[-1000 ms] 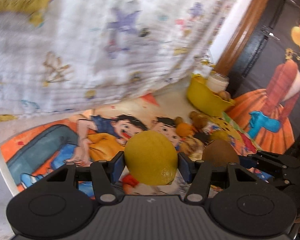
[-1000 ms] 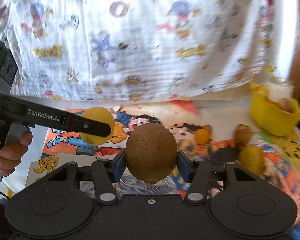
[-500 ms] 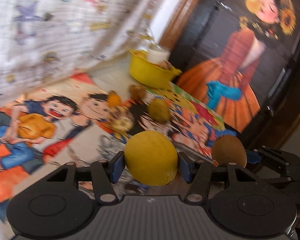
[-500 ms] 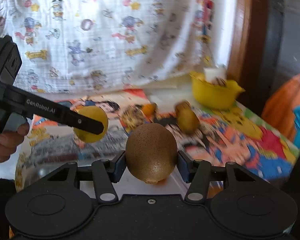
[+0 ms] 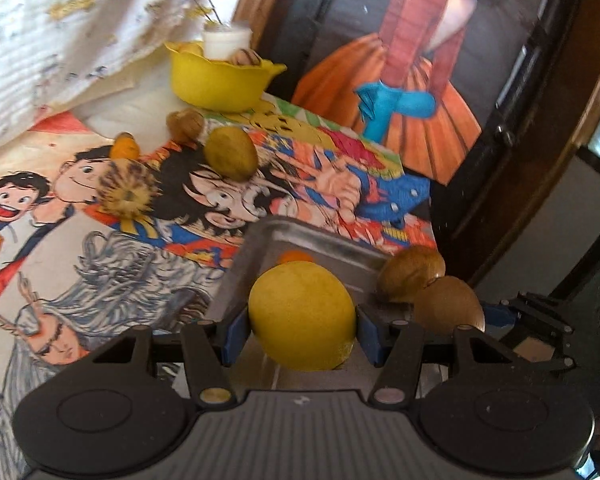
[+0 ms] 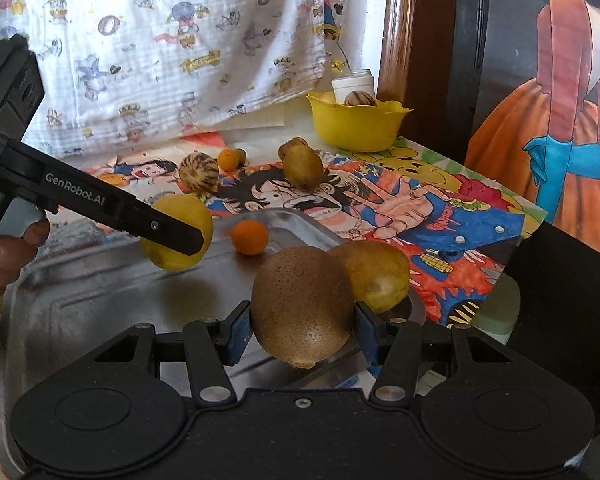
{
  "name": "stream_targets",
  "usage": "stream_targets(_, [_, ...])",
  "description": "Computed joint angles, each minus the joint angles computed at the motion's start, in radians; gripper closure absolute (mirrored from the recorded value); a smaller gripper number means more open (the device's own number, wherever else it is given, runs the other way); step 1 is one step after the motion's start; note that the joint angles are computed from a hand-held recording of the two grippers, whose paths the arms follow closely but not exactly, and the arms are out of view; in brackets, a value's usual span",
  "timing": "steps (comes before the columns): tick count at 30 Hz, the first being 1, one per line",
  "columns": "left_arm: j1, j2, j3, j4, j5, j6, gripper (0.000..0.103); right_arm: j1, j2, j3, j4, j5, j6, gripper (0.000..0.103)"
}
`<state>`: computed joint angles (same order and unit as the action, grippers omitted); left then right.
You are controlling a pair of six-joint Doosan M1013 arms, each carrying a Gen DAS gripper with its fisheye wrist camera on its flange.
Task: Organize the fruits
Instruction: 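Carry the kiwi and lemon over the tray and lower them onto it, then open both tools and withdraw them from the tray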
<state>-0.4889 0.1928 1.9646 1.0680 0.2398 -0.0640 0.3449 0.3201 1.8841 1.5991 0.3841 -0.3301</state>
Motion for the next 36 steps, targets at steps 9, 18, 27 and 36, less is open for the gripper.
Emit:
stream_targets(9, [0.003,0.033,-0.03,-0.115,0.018,0.153,0.042,0.016,0.015,-0.003,0.076,-0.042,-0.099,0.047])
stream_targets(18, [0.006,0.044,-0.042,-0.102,0.027,0.147,0.042,0.038,0.013,0.007,0.154,-0.1,-0.113,0.047])
stream_targets(27, [0.029,0.033,-0.03,-0.195,-0.017,0.193,0.036,0.052,0.008,0.019,0.26,-0.137,-0.163,0.044])
stream_targets(36, [0.012,-0.027,0.026,0.138,0.004,-0.146,0.02,0.069,-0.037,0.062,0.427,-0.151,-0.255,0.026])
